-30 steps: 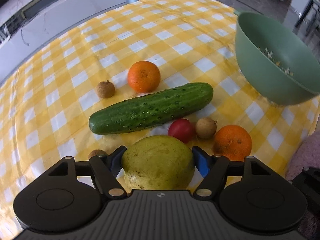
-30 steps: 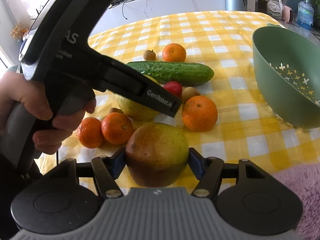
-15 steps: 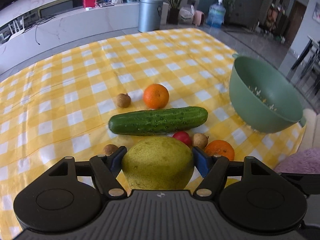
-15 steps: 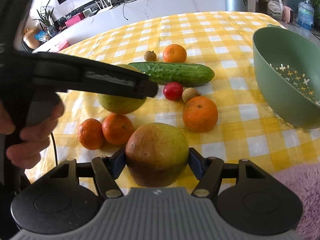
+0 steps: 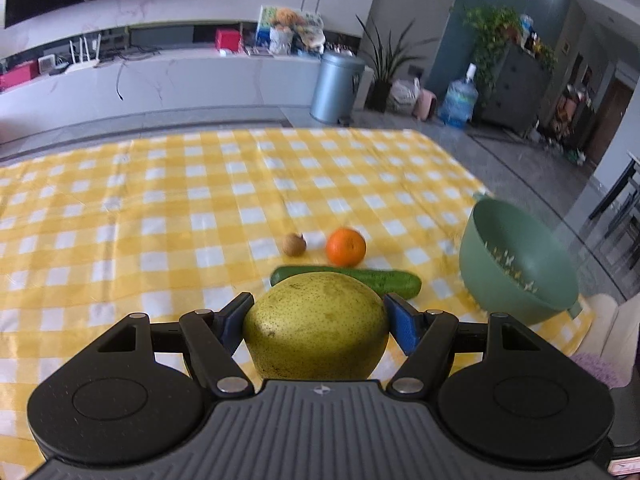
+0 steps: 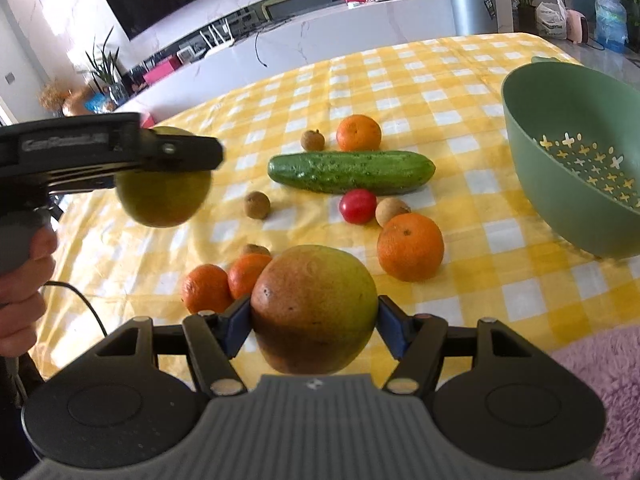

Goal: Organize fruits
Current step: 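Close the right gripper on the mango while the left gripper grasps the pomelo, then carry the mango into the green colander with the right gripper and release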

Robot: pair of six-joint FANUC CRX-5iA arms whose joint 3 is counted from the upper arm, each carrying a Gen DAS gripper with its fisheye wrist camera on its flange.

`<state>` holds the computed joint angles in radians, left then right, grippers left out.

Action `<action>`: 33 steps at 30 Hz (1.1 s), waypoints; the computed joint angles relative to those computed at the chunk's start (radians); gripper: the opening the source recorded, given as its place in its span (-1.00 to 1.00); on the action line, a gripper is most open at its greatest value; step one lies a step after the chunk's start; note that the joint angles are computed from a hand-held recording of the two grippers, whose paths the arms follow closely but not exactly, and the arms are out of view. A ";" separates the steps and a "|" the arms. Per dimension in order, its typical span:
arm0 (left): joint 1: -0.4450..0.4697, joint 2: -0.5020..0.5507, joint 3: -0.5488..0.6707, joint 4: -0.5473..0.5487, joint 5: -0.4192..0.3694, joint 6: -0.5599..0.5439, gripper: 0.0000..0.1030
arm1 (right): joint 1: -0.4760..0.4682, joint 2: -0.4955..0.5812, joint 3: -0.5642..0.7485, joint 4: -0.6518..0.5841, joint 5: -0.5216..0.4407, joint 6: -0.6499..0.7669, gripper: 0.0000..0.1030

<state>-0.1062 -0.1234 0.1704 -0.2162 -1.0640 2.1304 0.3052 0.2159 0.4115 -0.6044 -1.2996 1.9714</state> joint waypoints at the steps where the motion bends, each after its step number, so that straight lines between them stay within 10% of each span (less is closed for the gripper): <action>1: -0.005 -0.006 0.001 -0.009 0.004 0.013 0.59 | -0.003 -0.004 -0.002 -0.005 0.004 -0.001 0.22; 18: -0.142 0.061 0.178 -0.178 -0.081 0.156 0.59 | -0.175 -0.010 0.076 -0.247 -0.010 -0.014 0.22; 25: -0.133 0.126 0.221 -0.079 -0.008 0.106 0.59 | -0.271 0.042 0.186 -0.303 0.005 -0.046 0.22; 33: -0.093 0.223 0.207 0.155 0.151 -0.048 0.59 | -0.281 0.194 0.388 -0.096 0.021 -0.079 0.22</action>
<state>-0.1989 0.1000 0.3775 -0.0614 -0.9128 2.0827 0.0244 0.4100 0.7991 -0.7000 -1.2786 1.8928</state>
